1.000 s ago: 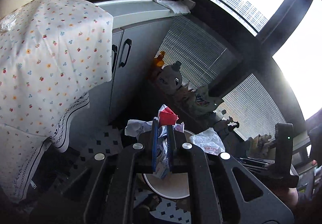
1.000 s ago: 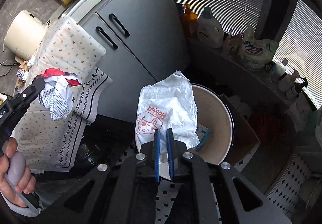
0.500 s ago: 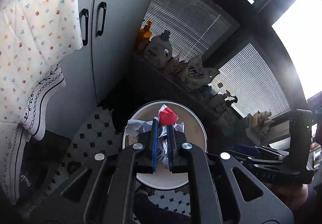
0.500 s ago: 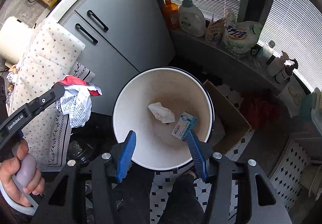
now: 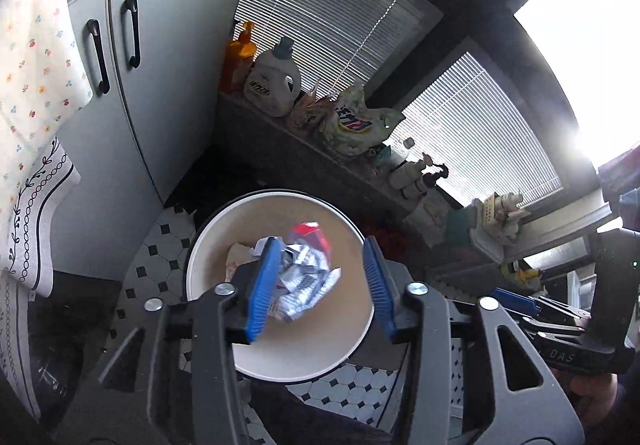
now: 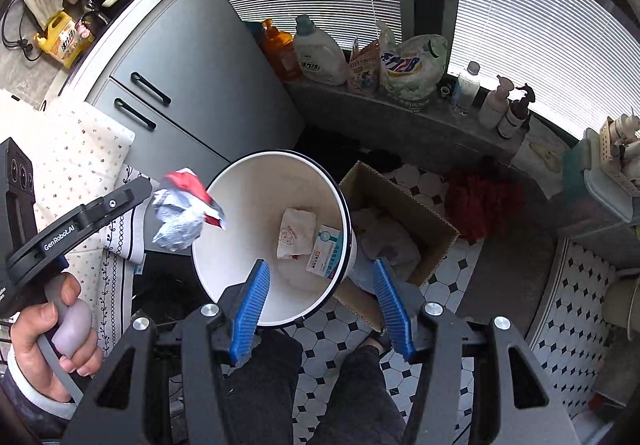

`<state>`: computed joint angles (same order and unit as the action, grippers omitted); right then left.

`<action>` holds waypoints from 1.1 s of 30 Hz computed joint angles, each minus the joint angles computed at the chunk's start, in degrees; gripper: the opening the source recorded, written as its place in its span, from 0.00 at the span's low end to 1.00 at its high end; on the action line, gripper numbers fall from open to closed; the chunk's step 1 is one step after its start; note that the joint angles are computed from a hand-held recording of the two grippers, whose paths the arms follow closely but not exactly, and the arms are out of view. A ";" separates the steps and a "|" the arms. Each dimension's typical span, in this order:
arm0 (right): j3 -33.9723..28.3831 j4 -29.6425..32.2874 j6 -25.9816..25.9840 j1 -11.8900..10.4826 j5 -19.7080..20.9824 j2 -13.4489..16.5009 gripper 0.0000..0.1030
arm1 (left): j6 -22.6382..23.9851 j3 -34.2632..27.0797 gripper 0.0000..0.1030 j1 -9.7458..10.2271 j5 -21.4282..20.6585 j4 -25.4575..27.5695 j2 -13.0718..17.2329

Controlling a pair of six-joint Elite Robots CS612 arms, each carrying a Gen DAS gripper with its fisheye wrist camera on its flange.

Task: Collect trash
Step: 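Carry both items over the white bin and open both grippers, then return both tools to the counter trash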

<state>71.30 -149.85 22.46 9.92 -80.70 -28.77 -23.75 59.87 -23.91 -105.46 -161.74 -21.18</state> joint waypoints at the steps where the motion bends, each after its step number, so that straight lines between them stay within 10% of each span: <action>1: 0.02 -0.25 0.12 0.00 0.06 -0.01 0.52 | -0.02 0.32 0.49 0.06 0.24 -0.40 -0.26; 15: -8.13 -0.53 -4.32 2.81 4.14 2.64 0.63 | -4.21 11.45 0.74 2.80 9.79 -9.93 -7.62; 33: -35.10 9.44 -14.14 9.61 9.82 12.80 0.82 | -10.89 24.12 0.91 8.85 24.09 -19.82 -15.65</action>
